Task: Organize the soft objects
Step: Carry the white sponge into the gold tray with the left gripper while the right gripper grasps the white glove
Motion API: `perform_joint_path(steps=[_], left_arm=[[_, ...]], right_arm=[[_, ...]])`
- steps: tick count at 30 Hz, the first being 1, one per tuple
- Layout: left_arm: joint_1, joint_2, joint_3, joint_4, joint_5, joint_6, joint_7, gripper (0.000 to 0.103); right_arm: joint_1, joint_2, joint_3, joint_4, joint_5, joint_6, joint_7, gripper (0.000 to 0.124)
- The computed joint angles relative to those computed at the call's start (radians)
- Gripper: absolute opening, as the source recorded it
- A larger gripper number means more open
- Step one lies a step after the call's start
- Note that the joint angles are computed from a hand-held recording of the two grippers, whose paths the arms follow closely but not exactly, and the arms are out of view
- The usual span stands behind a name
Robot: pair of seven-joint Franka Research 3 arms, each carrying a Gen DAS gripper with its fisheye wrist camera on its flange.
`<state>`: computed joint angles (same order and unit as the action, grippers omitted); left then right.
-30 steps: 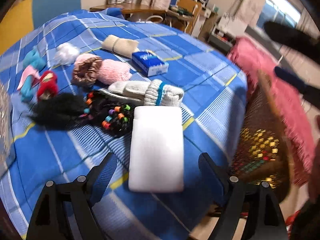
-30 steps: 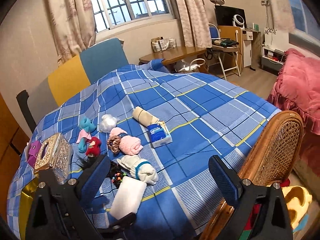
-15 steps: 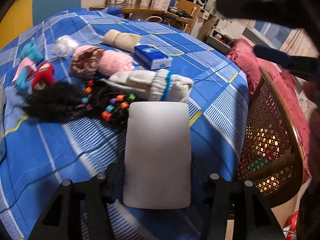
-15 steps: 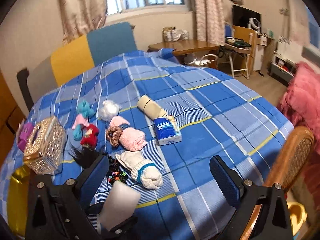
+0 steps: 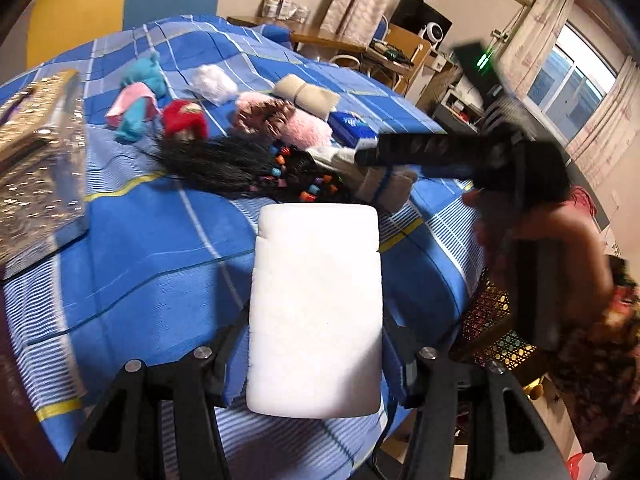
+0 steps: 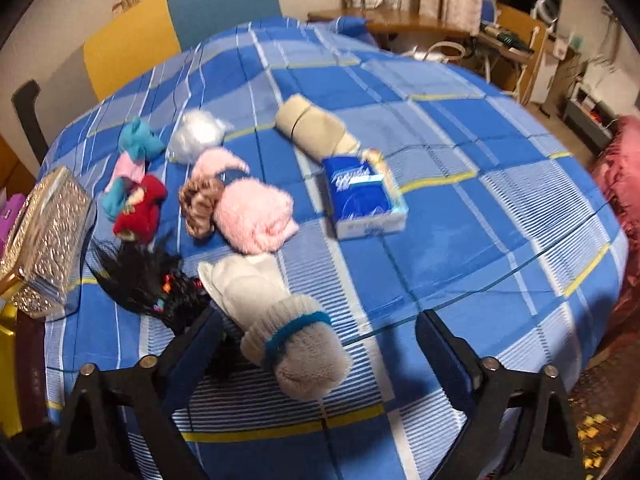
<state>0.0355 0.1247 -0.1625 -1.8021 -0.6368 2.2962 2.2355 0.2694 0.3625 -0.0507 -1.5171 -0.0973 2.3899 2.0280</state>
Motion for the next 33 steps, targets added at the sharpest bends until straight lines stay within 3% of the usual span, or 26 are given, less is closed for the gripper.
perform_joint_path(steps=[2,6,11,19,26,33], left_arm=[[0.010,-0.021,0.007,-0.012,-0.015,-0.007,0.010,0.056],[0.022,-0.053,0.028,-0.022,-0.039,-0.020,0.010,0.056],[0.045,-0.102,0.068,-0.038,-0.074,-0.024,0.028,0.056],[0.109,-0.128,0.143,-0.033,-0.037,0.007,-0.027,0.056],[0.196,-0.048,0.177,0.020,0.136,0.041,-0.166,0.056],[0.279,0.080,0.171,0.135,0.290,0.007,-0.295,0.056]], right_arm=[[-0.012,0.013,0.009,0.006,0.035,-0.019,-0.011,0.084],[-0.046,0.006,0.043,-0.026,0.155,0.018,-0.072,0.052],[-0.001,-0.018,0.014,-0.047,0.082,0.021,-0.033,0.047],[0.031,-0.124,-0.021,-0.159,-0.079,0.105,0.186,0.046],[0.020,-0.213,0.005,-0.245,-0.160,0.182,0.315,0.046],[0.021,-0.248,0.055,-0.260,-0.151,0.220,0.321,0.046]])
